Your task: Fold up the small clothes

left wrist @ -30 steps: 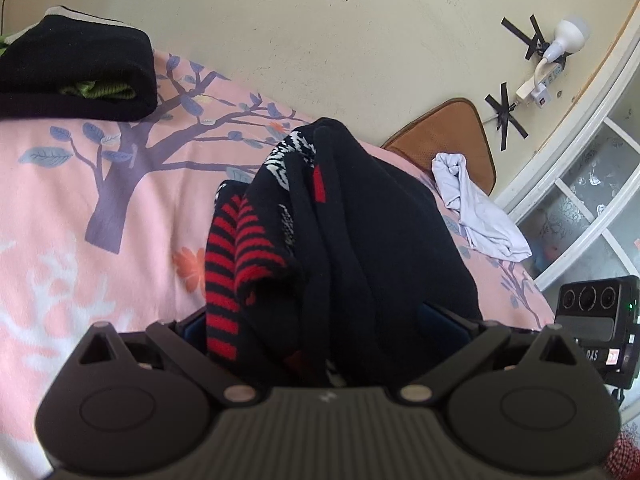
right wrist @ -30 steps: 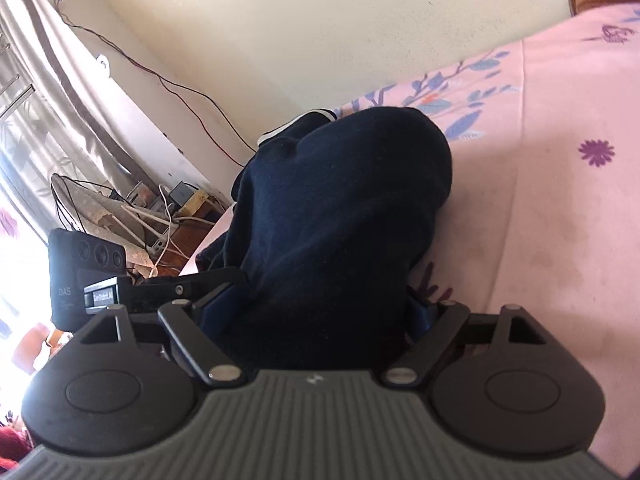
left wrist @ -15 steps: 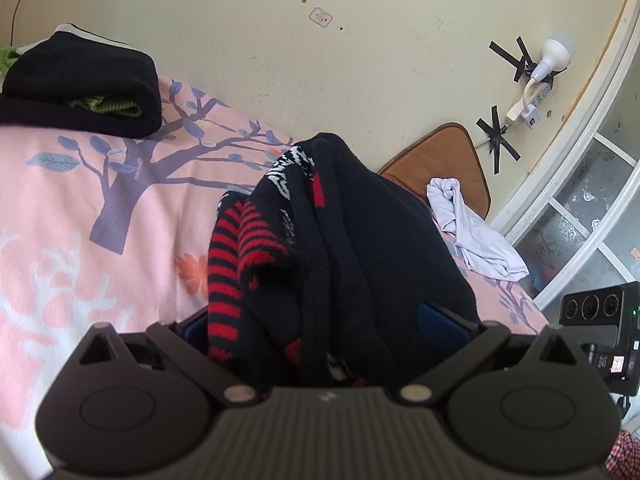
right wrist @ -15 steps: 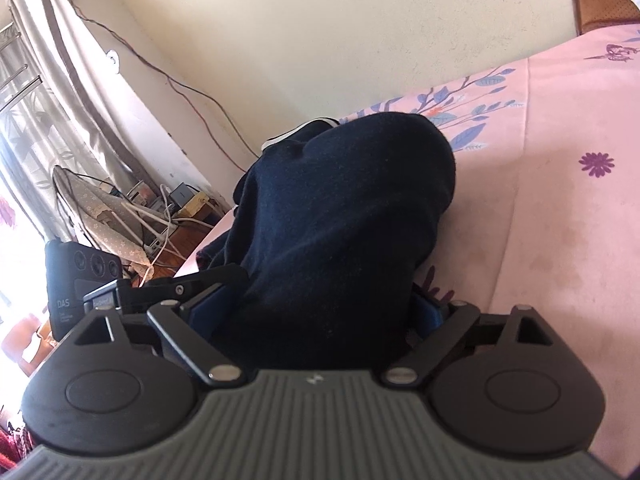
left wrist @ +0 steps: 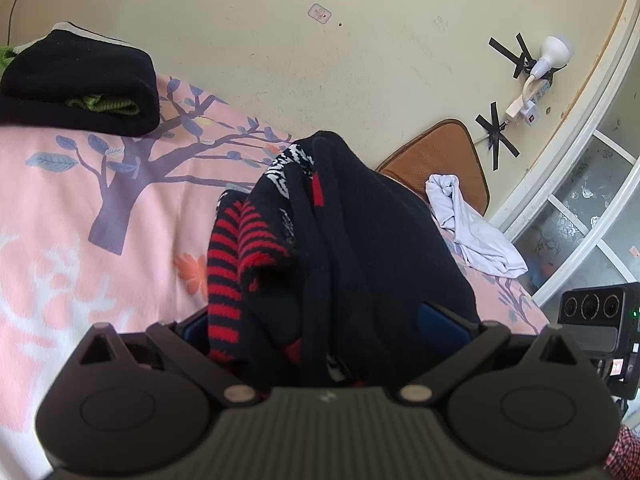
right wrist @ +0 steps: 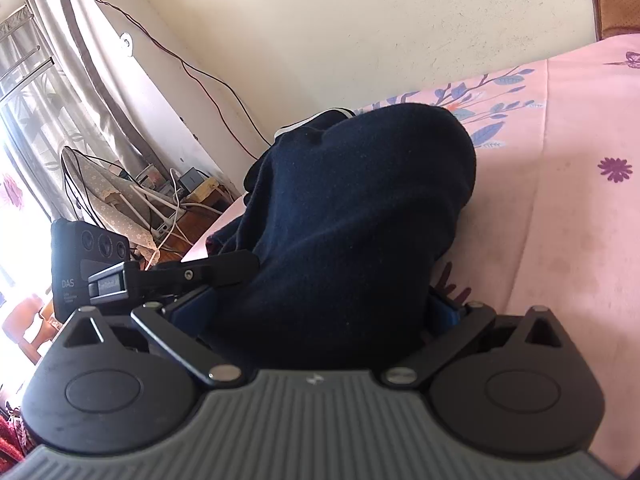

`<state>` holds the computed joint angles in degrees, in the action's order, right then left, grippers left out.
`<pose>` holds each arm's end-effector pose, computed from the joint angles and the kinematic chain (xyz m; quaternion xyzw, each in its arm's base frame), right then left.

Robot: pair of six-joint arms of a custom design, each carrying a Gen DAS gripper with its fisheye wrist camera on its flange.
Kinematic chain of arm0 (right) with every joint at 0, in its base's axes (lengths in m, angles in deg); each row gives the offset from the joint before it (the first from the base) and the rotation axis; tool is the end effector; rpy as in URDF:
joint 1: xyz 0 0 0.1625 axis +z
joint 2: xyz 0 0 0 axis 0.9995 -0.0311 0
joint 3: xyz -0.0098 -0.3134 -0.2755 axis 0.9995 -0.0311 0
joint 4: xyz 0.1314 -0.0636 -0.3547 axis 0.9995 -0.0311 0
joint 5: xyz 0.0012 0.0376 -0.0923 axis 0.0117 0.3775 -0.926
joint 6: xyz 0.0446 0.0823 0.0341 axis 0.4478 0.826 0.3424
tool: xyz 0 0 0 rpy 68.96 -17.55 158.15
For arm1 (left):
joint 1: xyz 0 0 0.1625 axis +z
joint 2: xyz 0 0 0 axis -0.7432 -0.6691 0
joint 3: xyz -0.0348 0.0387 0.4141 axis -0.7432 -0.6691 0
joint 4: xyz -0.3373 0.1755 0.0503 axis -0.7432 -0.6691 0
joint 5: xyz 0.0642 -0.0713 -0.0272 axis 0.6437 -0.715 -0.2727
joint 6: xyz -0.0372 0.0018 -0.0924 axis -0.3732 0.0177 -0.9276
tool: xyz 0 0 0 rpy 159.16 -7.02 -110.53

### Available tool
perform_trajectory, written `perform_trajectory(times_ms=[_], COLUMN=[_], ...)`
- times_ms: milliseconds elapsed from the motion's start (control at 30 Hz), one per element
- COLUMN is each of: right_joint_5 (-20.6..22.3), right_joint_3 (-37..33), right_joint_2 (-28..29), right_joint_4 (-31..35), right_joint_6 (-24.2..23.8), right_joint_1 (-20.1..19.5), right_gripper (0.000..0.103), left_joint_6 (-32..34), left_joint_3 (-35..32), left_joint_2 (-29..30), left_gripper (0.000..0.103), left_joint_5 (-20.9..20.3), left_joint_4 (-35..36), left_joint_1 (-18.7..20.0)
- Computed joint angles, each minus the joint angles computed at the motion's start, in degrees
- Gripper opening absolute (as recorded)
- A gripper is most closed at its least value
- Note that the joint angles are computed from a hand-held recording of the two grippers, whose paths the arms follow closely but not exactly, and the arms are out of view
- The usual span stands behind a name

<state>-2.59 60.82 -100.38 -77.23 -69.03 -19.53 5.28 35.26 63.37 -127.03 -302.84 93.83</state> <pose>-0.0560 -0.6147 0.2012 -0.3326 0.9221 -0.1562 0.1213 -0.2211 -0.5059 -0.0544 0.0882 0.8920 -0.4344 0.0890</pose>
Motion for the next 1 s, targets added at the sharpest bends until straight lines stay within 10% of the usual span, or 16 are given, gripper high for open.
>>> perform_trajectory(times_ms=[1000], right_joint_5=[0.4], right_joint_3=[0.3], right_joint_2=[-0.1], right_joint_4=[-0.2], right_joint_6=[-0.1], right_joint_1=[-0.1], right_gripper=[0.103], left_joint_6=[-0.5], left_joint_3=[0.8], left_joint_2=[-0.3], left_gripper=[0.103], left_joint_5=[-2.3], left_joint_4=[-2.1], left_joint_1=[0.7])
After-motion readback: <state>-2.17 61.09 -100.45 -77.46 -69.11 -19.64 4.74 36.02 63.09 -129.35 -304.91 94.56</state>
